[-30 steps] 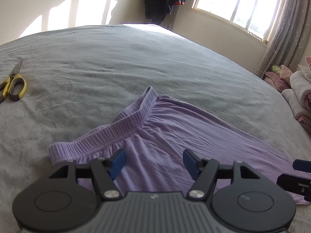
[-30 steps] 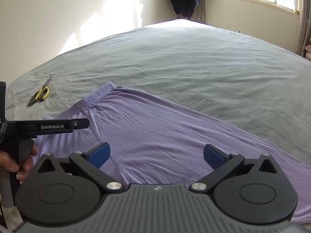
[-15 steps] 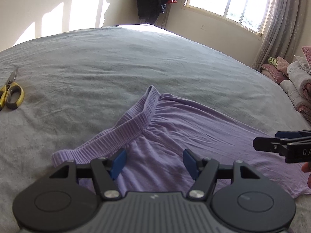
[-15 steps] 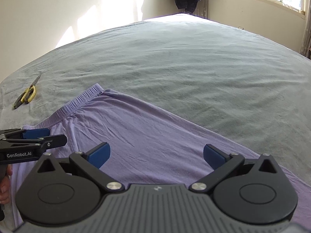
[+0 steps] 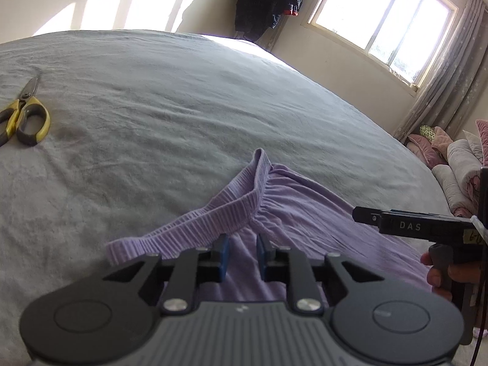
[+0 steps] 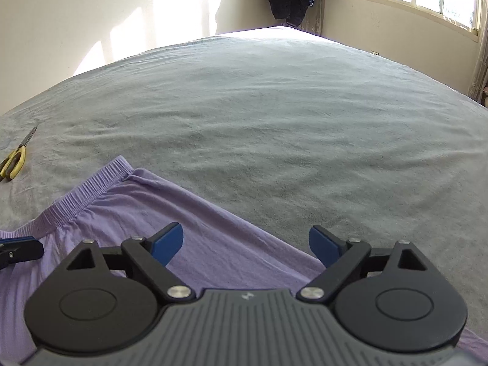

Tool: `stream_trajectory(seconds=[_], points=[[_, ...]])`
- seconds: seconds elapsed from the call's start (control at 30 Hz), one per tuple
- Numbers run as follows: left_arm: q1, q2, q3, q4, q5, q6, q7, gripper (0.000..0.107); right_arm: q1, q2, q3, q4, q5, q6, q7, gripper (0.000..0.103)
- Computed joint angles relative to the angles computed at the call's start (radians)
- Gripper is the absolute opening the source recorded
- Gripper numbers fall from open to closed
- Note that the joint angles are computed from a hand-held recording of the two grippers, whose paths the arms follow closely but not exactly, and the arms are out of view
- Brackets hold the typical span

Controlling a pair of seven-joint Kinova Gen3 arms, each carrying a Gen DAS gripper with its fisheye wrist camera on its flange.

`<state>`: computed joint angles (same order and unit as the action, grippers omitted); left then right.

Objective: Fold clothes
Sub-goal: 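Grasp the waistband with the left tool while the right tool grasps beside it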

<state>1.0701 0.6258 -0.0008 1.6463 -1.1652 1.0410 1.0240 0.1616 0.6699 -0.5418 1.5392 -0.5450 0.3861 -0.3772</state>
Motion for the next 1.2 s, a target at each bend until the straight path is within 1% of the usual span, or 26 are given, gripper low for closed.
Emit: stream_trajectory(seconds=[0.07,0.13,0.17,0.23,0.3,0.33,0.37,0.4,0.43,0.47,0.5,0.53,0.57,0.6,0.63,0.7,0.83,0.9,1.07,1.2], points=[[0.009,-0.002,-0.009,0.017,-0.034,-0.01,0.027,0.016,-0.026,0.004,0.015,-0.004,0.015,-0.004,-0.004,0.087],[0.012,-0.003,-0.014,0.038,-0.08,-0.028,0.063,0.016,-0.055,0.006,0.038,-0.012,0.034,0.003,-0.02,0.082],[0.011,-0.003,-0.015,0.048,-0.102,-0.038,0.083,0.016,-0.073,0.004,0.055,-0.014,0.044,0.003,-0.034,0.082],[0.001,-0.003,-0.01,0.065,-0.134,-0.054,0.119,0.016,-0.087,0.007,0.062,-0.014,0.056,-0.008,-0.046,0.081],[-0.016,-0.005,0.001,0.074,-0.135,-0.065,0.14,0.016,-0.096,0.013,0.067,-0.021,0.061,-0.011,-0.07,0.08],[-0.024,-0.006,0.005,0.078,-0.132,-0.071,0.15,0.016,-0.103,0.016,0.071,-0.024,0.063,-0.012,-0.086,0.078],[-0.032,-0.01,0.008,0.086,-0.125,-0.078,0.167,0.012,-0.11,0.018,0.075,-0.027,0.065,-0.013,-0.104,0.075],[-0.04,-0.016,0.01,0.095,-0.116,-0.087,0.19,0.003,-0.115,0.018,0.077,-0.031,0.071,-0.009,-0.115,0.069],[-0.043,-0.021,0.009,0.106,-0.116,-0.098,0.221,0.002,-0.12,0.017,0.078,-0.034,0.077,-0.003,-0.125,0.061],[-0.045,-0.025,0.006,0.118,-0.123,-0.109,0.258,0.003,-0.124,0.016,0.081,-0.043,0.085,0.019,-0.133,0.054],[-0.047,-0.03,0.005,0.131,-0.131,-0.12,0.295,0.003,-0.133,0.011,0.089,-0.05,0.093,0.04,-0.141,0.04],[-0.045,-0.031,-0.001,0.136,-0.134,-0.127,0.317,0.003,-0.139,0.005,0.092,-0.055,0.108,0.058,-0.155,0.021],[-0.051,-0.028,0.009,0.134,-0.138,-0.12,0.322,0.003,-0.156,-0.009,0.112,-0.048,0.107,0.059,-0.156,0.009],[-0.053,-0.023,0.013,0.127,-0.135,-0.114,0.315,0.003,-0.171,-0.025,0.126,-0.037,0.116,0.052,-0.165,0.005],[-0.054,-0.018,0.016,0.12,-0.133,-0.107,0.308,0.003,-0.171,-0.038,0.125,-0.025,0.119,0.048,-0.164,0.005],[-0.052,-0.011,0.016,0.113,-0.133,-0.099,0.304,0.003,-0.137,-0.06,0.092,0.002,0.1,0.038,-0.138,0.005],[-0.05,-0.003,0.014,0.107,-0.136,-0.095,0.313,0.003,-0.03,-0.107,-0.001,0.052,0.012,0.036,-0.056,0.004],[-0.05,0.0,0.013,0.102,-0.133,-0.093,0.316,0.003,0.008,-0.137,-0.024,0.071,-0.036,0.056,-0.014,0.004],[-0.044,0.012,0.009,0.08,-0.115,-0.078,0.307,0.003,0.058,-0.213,-0.032,0.12,-0.138,0.129,0.08,0.004],[-0.034,0.015,0.005,0.08,-0.108,-0.067,0.301,0.003,0.101,-0.276,-0.028,0.174,-0.222,0.215,0.156,0.004]])
